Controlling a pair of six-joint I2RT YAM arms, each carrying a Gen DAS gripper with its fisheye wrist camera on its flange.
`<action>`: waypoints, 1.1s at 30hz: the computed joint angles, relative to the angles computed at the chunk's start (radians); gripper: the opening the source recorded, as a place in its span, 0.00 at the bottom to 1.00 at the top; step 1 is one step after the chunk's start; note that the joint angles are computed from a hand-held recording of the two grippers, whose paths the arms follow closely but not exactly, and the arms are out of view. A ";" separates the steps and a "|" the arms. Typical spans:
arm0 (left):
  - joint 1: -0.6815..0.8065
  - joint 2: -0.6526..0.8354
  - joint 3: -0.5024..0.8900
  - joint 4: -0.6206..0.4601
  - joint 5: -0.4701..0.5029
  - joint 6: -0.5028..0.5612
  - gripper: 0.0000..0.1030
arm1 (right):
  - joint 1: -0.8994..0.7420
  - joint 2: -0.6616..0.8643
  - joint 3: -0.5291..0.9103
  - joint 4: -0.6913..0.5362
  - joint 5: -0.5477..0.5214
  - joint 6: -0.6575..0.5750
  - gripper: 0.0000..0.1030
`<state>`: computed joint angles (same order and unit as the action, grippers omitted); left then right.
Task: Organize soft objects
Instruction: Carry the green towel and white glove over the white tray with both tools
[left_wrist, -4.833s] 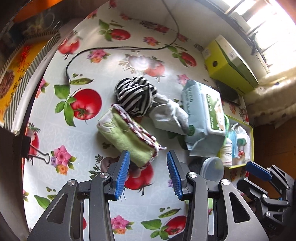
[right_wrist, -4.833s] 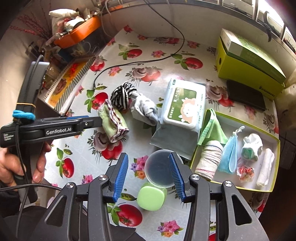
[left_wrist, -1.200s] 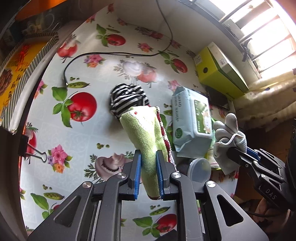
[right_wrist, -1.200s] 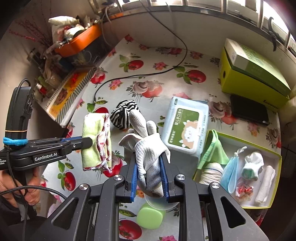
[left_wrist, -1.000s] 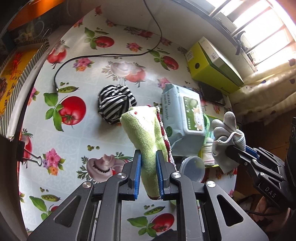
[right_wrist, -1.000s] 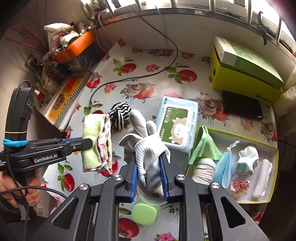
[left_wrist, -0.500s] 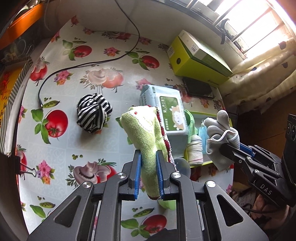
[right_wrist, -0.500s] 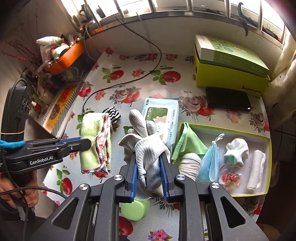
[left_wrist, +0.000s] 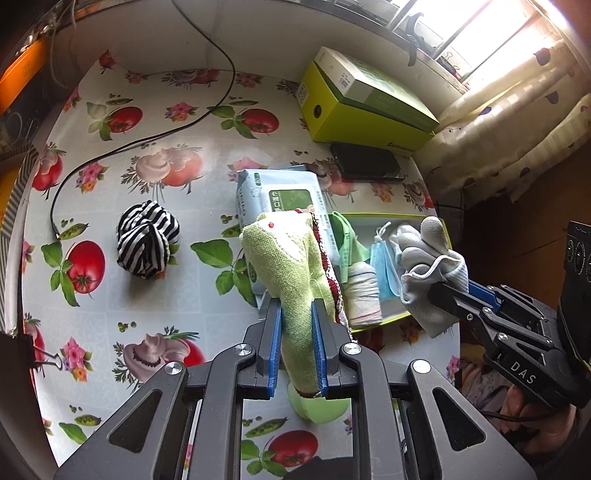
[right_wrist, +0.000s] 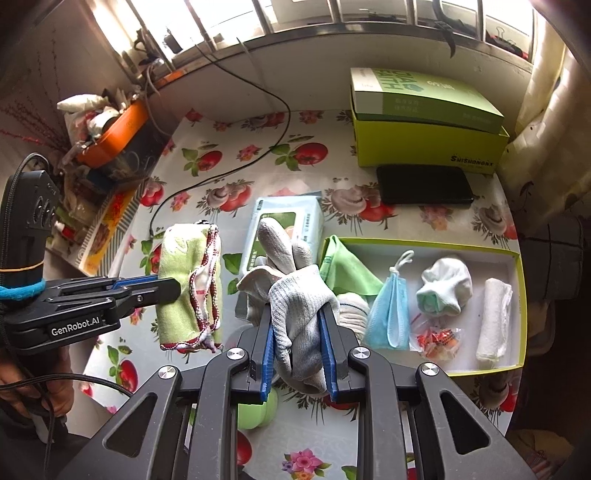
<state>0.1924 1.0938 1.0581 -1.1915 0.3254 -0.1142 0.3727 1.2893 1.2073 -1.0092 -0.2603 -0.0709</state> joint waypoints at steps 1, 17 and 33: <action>-0.007 0.002 0.002 0.002 -0.002 -0.004 0.16 | -0.009 -0.001 0.000 -0.002 -0.003 -0.003 0.20; -0.184 0.066 0.059 0.049 -0.046 -0.090 0.16 | -0.143 -0.027 -0.008 -0.016 -0.032 -0.040 0.20; -0.337 0.167 0.117 0.099 -0.079 -0.151 0.16 | -0.332 -0.005 -0.034 -0.002 -0.081 -0.104 0.20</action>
<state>-0.1441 1.2603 1.1755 -1.0924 0.2467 -0.2650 0.0403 1.2846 1.1736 -1.0116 -0.3410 -0.1747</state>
